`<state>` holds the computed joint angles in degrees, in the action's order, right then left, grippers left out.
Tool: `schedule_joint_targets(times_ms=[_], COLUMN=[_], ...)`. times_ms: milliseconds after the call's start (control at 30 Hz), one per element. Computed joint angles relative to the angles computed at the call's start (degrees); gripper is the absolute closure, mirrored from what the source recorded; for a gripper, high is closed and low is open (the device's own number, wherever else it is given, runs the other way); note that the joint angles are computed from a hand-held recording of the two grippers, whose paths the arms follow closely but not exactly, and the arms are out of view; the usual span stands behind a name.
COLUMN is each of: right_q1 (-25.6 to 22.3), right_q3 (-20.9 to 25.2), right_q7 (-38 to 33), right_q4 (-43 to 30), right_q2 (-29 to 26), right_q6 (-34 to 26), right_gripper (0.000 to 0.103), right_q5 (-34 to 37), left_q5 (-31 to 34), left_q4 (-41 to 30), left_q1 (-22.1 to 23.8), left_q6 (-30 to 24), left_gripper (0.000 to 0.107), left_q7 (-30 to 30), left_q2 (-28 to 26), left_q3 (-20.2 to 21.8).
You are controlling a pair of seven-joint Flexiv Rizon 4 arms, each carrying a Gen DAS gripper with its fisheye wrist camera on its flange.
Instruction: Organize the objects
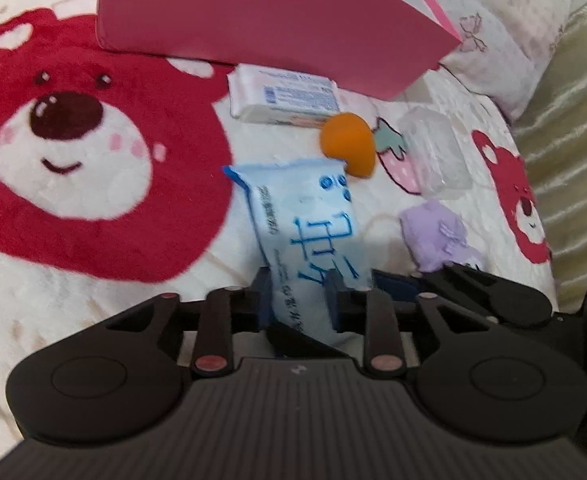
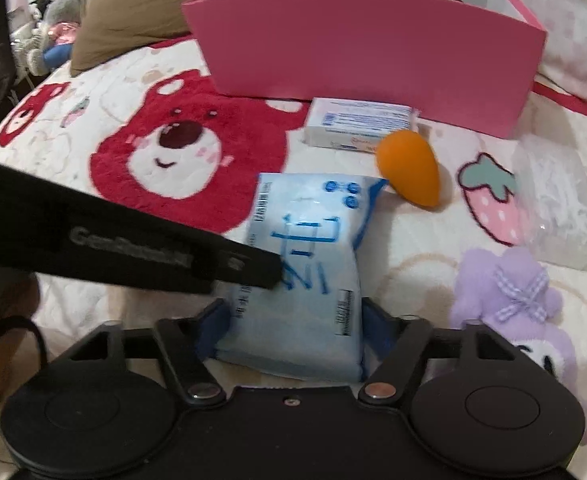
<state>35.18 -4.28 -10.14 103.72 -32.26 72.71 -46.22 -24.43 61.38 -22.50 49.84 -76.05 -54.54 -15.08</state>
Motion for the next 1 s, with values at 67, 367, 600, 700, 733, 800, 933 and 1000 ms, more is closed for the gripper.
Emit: schedule_joint_targets(times_ms=[67,367,600,700,733,800,933,1000], right_q1=[0.6,0.2,0.0,0.4,0.5,0.8,0.8,0.6], right_q3=[-0.6,-0.9,-0.9,-1.7,-1.6,-1.8,-1.7,-1.0], right_q7=[0.2,2.4,3.3,5.0,5.2,5.7,6.3,6.1], right_q4=[0.0,0.4,0.1,0.3,0.1,-0.4,-1.6,-2.0], right_q2=[0.1,0.8,2.0,2.4,2.5,2.6,2.7,3.1], right_q6=[-0.3,1.5,2.4,3.4,3.2,2.8,1.6,0.9], right_gripper=[0.033,0.034,0.032,0.032,0.032,0.032,0.032,0.032], right_q5=[-1.2,-3.1,-4.4,-5.8,-6.0,-6.9,-9.0,-9.2], left_q5=[-1.0,-2.9,-4.2,-4.4,-4.6,-5.1,-5.8,-5.9], left_q4=[0.7,-1.2,0.6,1.8,2.2,3.2,4.7,5.5], left_q1=[0.4,1.7,2.3,2.5,2.6,2.9,3.7,4.0], left_q6=[0.3,-3.9,-2.6,-1.7,-1.3,-0.3,0.6,0.7], left_gripper=[0.079,0.082,0.082,0.082,0.082,0.082,0.082,0.083], left_q7=[-1.0,0.3,1.6,2.1,2.3,2.5,3.4,3.8], left_q2=[0.2,0.3,2.7,3.8,4.2,5.0,6.6,7.6], left_q3=[-0.5,-1.5,-1.8,-1.8,-1.9,-2.1,-2.3,-2.3])
